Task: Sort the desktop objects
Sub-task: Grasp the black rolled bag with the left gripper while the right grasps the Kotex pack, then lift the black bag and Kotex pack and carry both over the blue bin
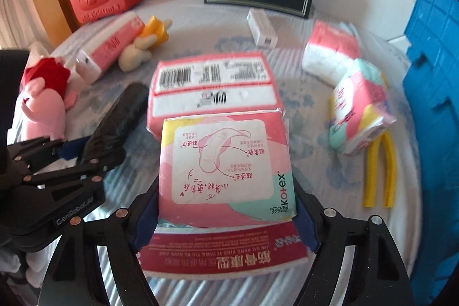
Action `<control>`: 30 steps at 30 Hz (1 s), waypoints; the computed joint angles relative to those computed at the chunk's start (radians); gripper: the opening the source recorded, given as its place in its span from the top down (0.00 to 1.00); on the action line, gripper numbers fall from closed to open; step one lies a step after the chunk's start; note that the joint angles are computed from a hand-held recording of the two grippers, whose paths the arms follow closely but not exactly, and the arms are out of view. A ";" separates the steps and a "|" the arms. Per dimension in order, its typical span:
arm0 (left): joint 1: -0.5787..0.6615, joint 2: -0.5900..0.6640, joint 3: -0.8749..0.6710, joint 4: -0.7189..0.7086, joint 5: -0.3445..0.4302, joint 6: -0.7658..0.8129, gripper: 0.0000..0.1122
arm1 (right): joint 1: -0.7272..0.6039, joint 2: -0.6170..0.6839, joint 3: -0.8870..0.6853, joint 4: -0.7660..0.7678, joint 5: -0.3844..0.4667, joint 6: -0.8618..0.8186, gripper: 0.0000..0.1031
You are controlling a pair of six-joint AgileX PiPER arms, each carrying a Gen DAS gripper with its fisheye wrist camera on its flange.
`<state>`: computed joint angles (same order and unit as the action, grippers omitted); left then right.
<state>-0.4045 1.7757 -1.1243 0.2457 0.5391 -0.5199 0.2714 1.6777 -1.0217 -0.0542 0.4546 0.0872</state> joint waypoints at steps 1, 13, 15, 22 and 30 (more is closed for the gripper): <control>-0.004 -0.035 0.016 0.011 0.009 -0.013 0.69 | 0.002 -0.020 0.006 -0.003 -0.001 0.006 0.23; -0.051 -0.382 0.096 0.116 0.102 -0.055 0.69 | 0.088 -0.254 0.025 -0.183 0.072 0.233 0.23; -0.063 -0.447 0.095 0.112 0.124 -0.036 0.69 | 0.106 -0.315 0.029 -0.217 0.088 0.260 0.23; -0.148 -0.619 0.059 0.127 0.170 0.009 0.69 | 0.226 -0.542 0.017 -0.485 0.220 0.531 0.23; -0.361 -0.674 -0.036 0.286 0.235 -0.120 0.69 | 0.517 -0.679 -0.088 -0.863 0.625 0.835 0.23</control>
<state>-0.7656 1.1020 -1.1601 0.5320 0.7737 -0.6395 0.7886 0.9989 -1.1100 -0.9173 1.0799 0.9217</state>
